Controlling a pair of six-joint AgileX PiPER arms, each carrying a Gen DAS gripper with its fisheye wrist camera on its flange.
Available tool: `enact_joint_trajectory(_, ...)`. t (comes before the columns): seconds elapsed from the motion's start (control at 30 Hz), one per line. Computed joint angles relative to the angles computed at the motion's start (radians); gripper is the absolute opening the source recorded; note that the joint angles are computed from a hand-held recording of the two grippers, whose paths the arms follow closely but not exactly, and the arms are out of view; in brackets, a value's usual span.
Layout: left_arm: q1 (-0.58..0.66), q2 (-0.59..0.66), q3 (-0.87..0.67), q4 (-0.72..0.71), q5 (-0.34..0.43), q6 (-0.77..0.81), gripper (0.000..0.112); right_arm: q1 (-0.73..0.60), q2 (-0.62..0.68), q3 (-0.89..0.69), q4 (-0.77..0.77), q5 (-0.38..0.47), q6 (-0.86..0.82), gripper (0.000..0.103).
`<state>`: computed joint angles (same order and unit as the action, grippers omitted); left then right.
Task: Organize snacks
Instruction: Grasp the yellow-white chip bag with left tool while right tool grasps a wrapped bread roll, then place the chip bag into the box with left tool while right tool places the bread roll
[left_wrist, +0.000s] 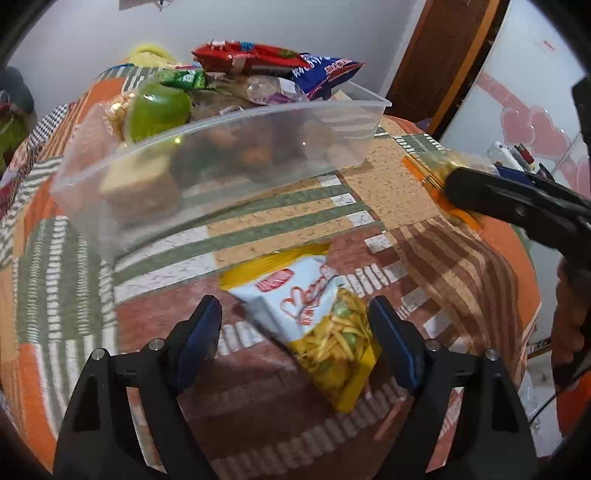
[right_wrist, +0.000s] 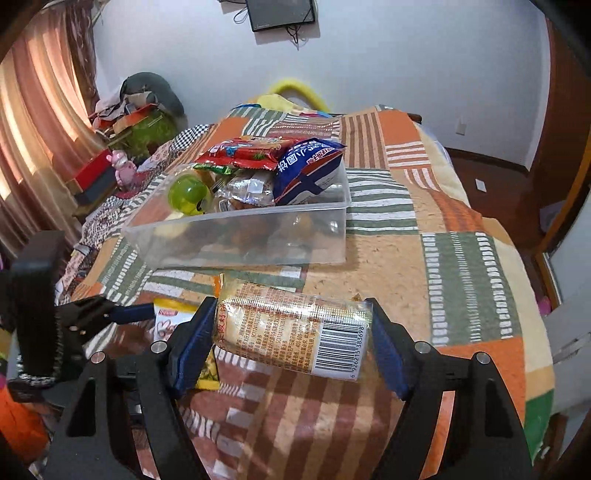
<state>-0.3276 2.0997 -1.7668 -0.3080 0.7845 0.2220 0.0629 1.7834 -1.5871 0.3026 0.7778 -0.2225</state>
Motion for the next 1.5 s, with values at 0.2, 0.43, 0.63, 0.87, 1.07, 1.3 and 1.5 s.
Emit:
enact_joint_trajectory(0.2, -0.014, 0.005, -0.012, -0.008, -0.023, 0.003, 0.043, -0.013, -0.019, 0.023, 0.037, -0.008, -0.031, 0.075)
enact_joint_trajectory(0.43, 0.034, -0.061, 0.034, -0.022, -0.059, 0.032, 0.029, -0.002, 0.001, -0.009, 0.047, -0.012, -0.027, 0.075)
enact_joint_trajectory(0.63, 0.092, -0.109, 0.017, -0.045, -0.072, 0.051, 0.024, 0.023, 0.064, -0.109, 0.046, -0.002, -0.007, 0.075)
enact_joint_trajectory(0.87, 0.150, -0.102, -0.064, -0.047, -0.078, 0.031, 0.024, 0.072, 0.156, -0.255, 0.018, 0.010, 0.028, 0.075)
enact_joint_trajectory(1.07, 0.197, -0.012, -0.231, -0.032, -0.035, -0.029, 0.024, 0.111, 0.264, -0.420, -0.017, 0.045, 0.067, 0.075)
enact_joint_trajectory(1.3, 0.223, 0.127, -0.451, -0.026, 0.046, -0.082, 0.024, 0.141, 0.403, -0.633, -0.059, 0.128, 0.112, 0.075)
enact_joint_trajectory(1.5, 0.216, 0.226, -0.599, -0.005, 0.101, -0.117, 0.024, 0.156, 0.458, -0.689, -0.092, 0.146, 0.128, 0.075)
